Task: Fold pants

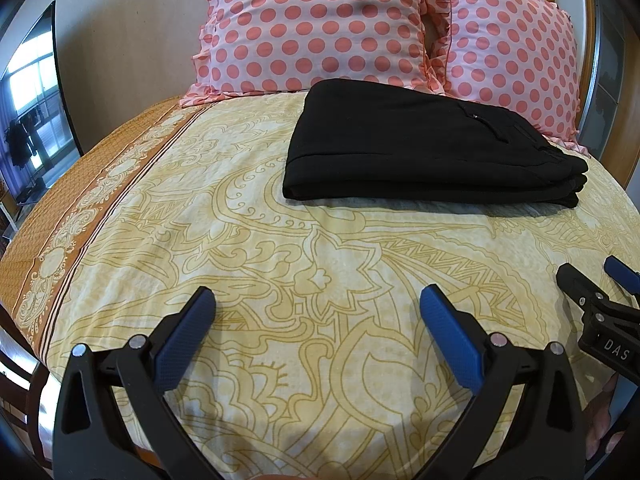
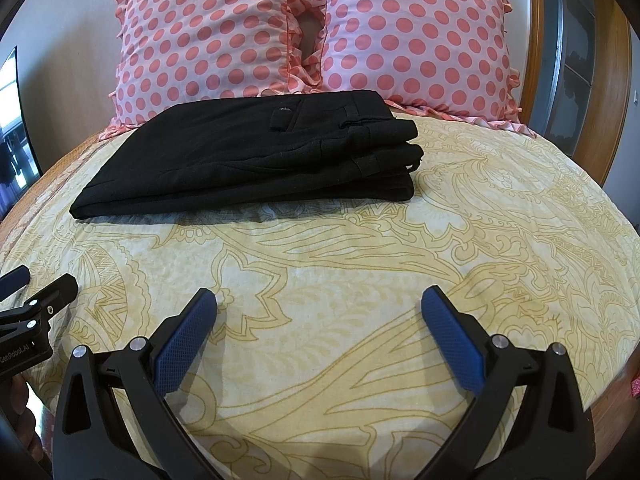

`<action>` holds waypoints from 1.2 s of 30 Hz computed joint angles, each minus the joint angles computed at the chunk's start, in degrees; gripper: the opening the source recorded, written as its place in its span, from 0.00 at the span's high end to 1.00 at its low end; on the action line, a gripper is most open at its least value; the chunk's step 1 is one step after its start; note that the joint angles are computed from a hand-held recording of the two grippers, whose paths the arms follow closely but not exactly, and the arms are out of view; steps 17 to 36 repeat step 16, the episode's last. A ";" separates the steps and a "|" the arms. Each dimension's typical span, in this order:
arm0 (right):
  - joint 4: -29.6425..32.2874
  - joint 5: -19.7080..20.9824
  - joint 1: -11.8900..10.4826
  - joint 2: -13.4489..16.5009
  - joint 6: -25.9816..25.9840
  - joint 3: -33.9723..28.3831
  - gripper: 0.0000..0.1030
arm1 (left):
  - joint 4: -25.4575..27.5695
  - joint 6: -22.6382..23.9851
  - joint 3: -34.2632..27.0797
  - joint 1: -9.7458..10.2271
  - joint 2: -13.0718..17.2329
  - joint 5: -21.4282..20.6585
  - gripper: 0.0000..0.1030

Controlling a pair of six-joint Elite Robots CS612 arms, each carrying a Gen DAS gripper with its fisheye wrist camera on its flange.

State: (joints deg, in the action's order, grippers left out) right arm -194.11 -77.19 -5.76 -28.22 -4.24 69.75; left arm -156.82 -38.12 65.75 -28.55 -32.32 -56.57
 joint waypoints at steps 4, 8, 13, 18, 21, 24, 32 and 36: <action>-0.04 -0.03 0.01 0.01 0.04 0.00 0.01 | 0.08 -0.01 0.01 0.03 -0.01 -0.08 0.02; -0.07 -0.05 0.02 0.03 0.05 0.00 0.01 | 0.26 -0.17 -0.09 0.02 0.04 0.04 0.02; -0.10 -0.10 0.04 0.04 0.09 -0.01 0.01 | 0.27 0.07 -0.15 0.07 0.05 -0.10 0.02; -0.13 -0.11 0.05 0.05 0.11 -0.01 0.01 | 0.51 -0.06 -0.31 0.06 0.10 -0.09 0.02; -0.13 -0.11 0.05 0.05 0.11 -0.01 0.01 | 0.51 -0.06 -0.31 0.06 0.10 -0.09 0.02; -0.13 -0.11 0.05 0.05 0.11 -0.01 0.01 | 0.51 -0.06 -0.31 0.06 0.10 -0.09 0.02; -0.13 -0.11 0.05 0.05 0.11 -0.01 0.01 | 0.51 -0.06 -0.31 0.06 0.10 -0.09 0.02; -0.13 -0.11 0.05 0.05 0.11 -0.01 0.01 | 0.51 -0.06 -0.31 0.06 0.10 -0.09 0.02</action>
